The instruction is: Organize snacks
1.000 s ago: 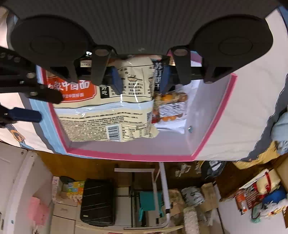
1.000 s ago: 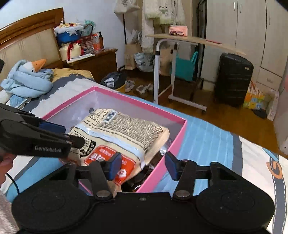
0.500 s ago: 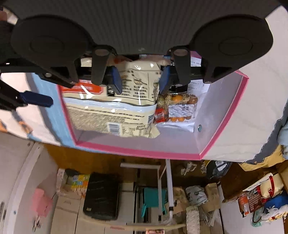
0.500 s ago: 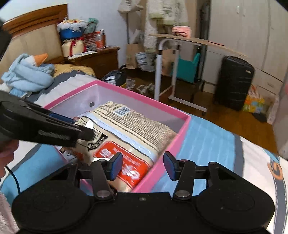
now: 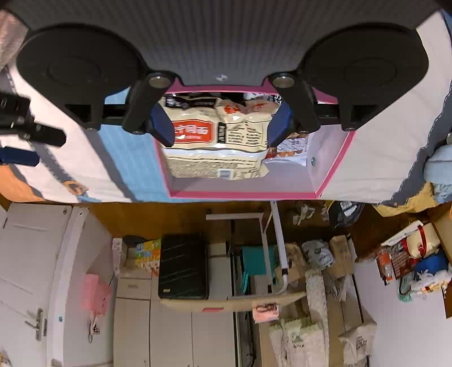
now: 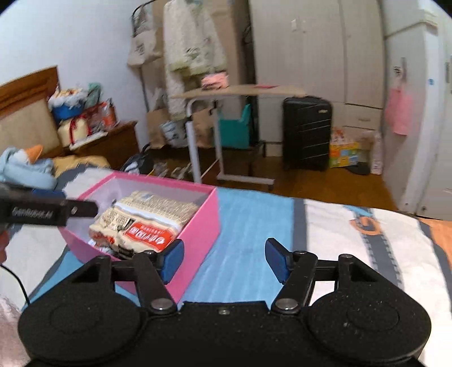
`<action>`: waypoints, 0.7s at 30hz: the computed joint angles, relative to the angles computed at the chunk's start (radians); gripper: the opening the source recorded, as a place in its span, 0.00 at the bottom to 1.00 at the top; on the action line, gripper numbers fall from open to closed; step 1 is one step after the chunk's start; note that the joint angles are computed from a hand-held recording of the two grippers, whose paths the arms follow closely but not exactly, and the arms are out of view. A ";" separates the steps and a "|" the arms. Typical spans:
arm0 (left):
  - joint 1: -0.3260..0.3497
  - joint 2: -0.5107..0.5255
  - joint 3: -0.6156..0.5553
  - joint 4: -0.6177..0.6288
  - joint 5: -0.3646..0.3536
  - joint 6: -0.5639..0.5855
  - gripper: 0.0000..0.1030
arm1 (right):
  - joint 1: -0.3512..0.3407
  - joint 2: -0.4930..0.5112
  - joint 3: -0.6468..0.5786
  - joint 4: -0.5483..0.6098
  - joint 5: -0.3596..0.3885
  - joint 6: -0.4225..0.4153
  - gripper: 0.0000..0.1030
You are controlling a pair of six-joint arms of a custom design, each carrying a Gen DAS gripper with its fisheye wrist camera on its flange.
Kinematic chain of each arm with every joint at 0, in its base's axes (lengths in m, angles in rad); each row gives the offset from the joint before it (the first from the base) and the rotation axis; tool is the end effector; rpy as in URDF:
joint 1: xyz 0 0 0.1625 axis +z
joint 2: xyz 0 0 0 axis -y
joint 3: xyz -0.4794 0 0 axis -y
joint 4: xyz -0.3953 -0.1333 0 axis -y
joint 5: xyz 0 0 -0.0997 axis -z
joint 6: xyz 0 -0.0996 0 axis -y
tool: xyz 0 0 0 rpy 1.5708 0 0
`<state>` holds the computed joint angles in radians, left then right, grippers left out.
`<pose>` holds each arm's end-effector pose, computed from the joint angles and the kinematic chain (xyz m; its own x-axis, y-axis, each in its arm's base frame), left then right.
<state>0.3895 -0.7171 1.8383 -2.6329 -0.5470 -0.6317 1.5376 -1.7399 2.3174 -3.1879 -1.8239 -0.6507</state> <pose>-0.4995 -0.4411 0.0639 -0.6671 0.1799 -0.7229 0.6562 0.6014 -0.4558 0.0955 -0.3875 0.4564 -0.7744 -0.1094 0.6232 -0.5684 0.5530 -0.6092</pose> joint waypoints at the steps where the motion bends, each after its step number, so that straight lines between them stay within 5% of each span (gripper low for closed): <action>1: -0.012 -0.005 0.004 -0.003 0.003 -0.003 0.73 | 0.004 -0.015 0.002 -0.006 -0.004 0.007 0.71; 11: -0.113 -0.018 0.000 0.107 0.014 -0.104 0.94 | 0.113 -0.051 0.023 -0.056 -0.252 -0.065 0.88; 17: -0.145 -0.017 -0.005 0.203 -0.001 -0.190 1.00 | 0.127 -0.111 0.050 -0.024 -0.290 0.000 0.98; 21: -0.161 -0.016 -0.012 0.273 -0.013 -0.239 1.00 | 0.169 -0.118 0.046 0.014 -0.397 0.071 0.99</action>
